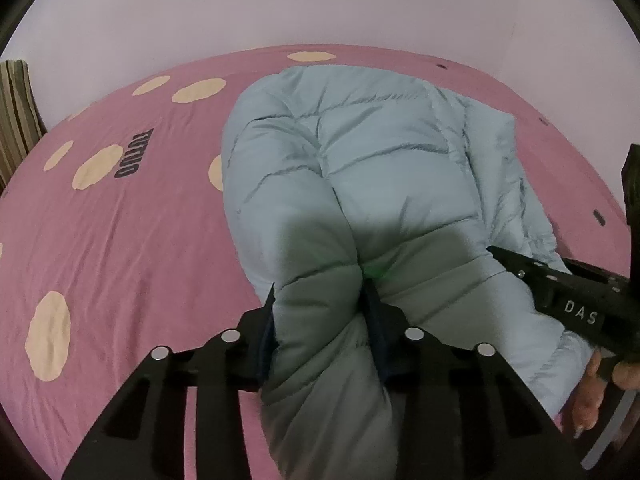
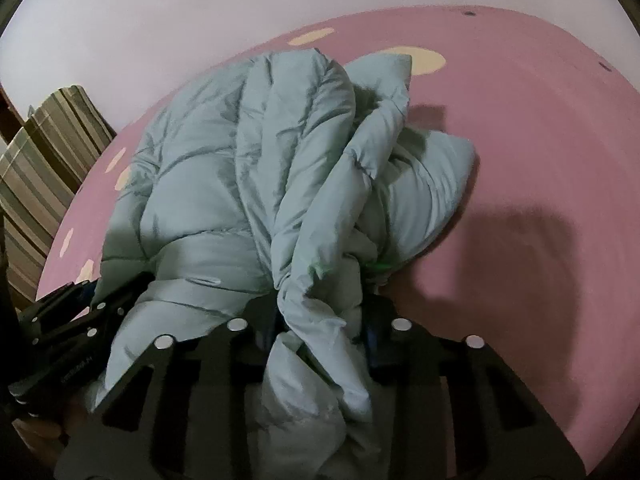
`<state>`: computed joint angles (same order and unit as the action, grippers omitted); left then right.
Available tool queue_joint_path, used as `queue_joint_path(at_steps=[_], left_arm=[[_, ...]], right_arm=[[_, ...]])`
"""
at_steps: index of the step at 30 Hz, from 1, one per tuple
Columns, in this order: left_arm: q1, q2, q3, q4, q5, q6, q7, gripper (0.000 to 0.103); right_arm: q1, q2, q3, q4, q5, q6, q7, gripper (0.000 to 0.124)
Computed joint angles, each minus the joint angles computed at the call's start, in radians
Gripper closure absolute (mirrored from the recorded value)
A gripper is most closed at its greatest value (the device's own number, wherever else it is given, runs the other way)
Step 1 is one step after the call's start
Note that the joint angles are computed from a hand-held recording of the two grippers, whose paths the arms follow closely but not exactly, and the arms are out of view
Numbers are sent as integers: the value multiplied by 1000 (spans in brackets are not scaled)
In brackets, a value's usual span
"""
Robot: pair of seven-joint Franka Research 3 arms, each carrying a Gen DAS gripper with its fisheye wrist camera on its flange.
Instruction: Fold large clothes
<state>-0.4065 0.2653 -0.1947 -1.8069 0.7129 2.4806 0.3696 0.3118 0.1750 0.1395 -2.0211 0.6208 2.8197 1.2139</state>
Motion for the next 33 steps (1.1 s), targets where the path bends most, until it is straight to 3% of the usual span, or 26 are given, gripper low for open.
queue_joint_path(at_steps=[6, 13, 22, 33], left_arm=[[17, -53, 6, -41, 19, 18, -22, 75], [67, -135, 9, -112, 61, 8, -58, 77], [132, -177, -1, -194, 54, -5, -67, 77], [132, -154, 1, -197, 91, -3, -80, 75]], right_arm=[[5, 6, 32, 31, 82, 19, -80, 101], [37, 83, 56, 152, 83, -2, -99, 103], [105, 193, 39, 296, -71, -41, 19, 102], [114, 210, 19, 292, -184, -52, 149, 100]])
